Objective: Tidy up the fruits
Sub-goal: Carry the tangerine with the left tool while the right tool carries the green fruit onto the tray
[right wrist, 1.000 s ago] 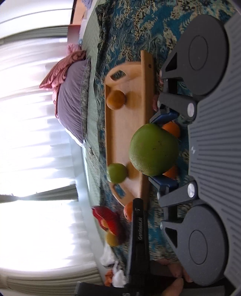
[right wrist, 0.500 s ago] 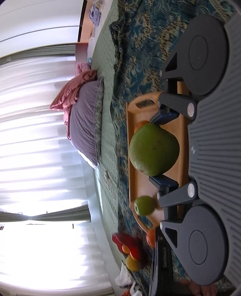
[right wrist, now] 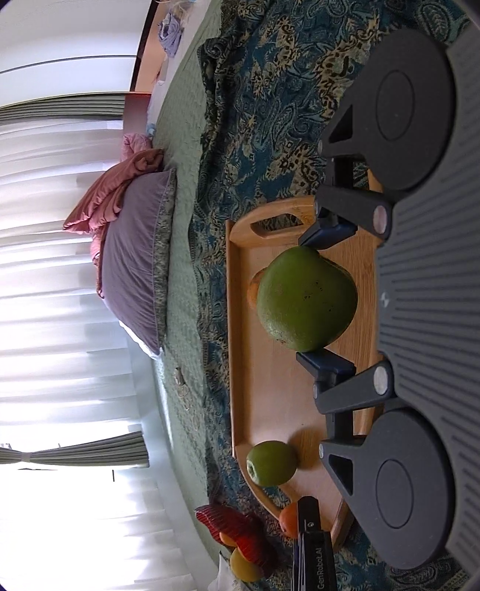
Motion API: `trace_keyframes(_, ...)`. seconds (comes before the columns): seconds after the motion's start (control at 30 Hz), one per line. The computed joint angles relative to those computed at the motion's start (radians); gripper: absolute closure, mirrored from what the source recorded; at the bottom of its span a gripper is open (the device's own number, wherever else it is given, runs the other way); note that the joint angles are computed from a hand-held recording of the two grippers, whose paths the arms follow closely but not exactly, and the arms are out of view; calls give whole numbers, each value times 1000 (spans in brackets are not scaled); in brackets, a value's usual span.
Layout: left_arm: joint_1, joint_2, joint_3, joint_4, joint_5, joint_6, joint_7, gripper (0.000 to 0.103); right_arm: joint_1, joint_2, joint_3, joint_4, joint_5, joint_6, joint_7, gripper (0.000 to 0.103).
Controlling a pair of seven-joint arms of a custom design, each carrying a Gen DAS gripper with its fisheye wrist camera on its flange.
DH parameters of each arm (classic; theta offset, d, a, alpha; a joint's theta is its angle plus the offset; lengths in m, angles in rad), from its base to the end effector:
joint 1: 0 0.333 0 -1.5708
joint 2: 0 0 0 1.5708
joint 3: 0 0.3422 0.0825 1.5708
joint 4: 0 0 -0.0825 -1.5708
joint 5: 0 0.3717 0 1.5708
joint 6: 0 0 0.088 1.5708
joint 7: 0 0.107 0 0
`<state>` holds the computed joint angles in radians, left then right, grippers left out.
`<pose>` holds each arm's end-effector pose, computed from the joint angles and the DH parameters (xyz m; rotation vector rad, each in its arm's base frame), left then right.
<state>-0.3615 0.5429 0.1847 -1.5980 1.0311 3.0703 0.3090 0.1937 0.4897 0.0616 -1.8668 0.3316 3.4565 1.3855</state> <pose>0.6910 -0.2216 0.4244 -1.6563 1.6381 -0.9417 0.6745 0.1291 0.4164 -1.5552 1.4961 -0.7925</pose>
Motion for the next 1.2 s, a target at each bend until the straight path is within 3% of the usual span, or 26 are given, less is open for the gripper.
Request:
trace_keyframes(0.2,28,40,-36,42,-70,-16,68,66,51,35,-61,60,21,-62,-20,41)
trace_keyframes(0.57,9,89,-20,96,-155,-13,153,66,89,80,-111,129,42,-122,-18,41)
trace_keyframes(1.2,-10,120,1,121,-240,-18,233,66,88,101,-119,151,42,-137,11,41)
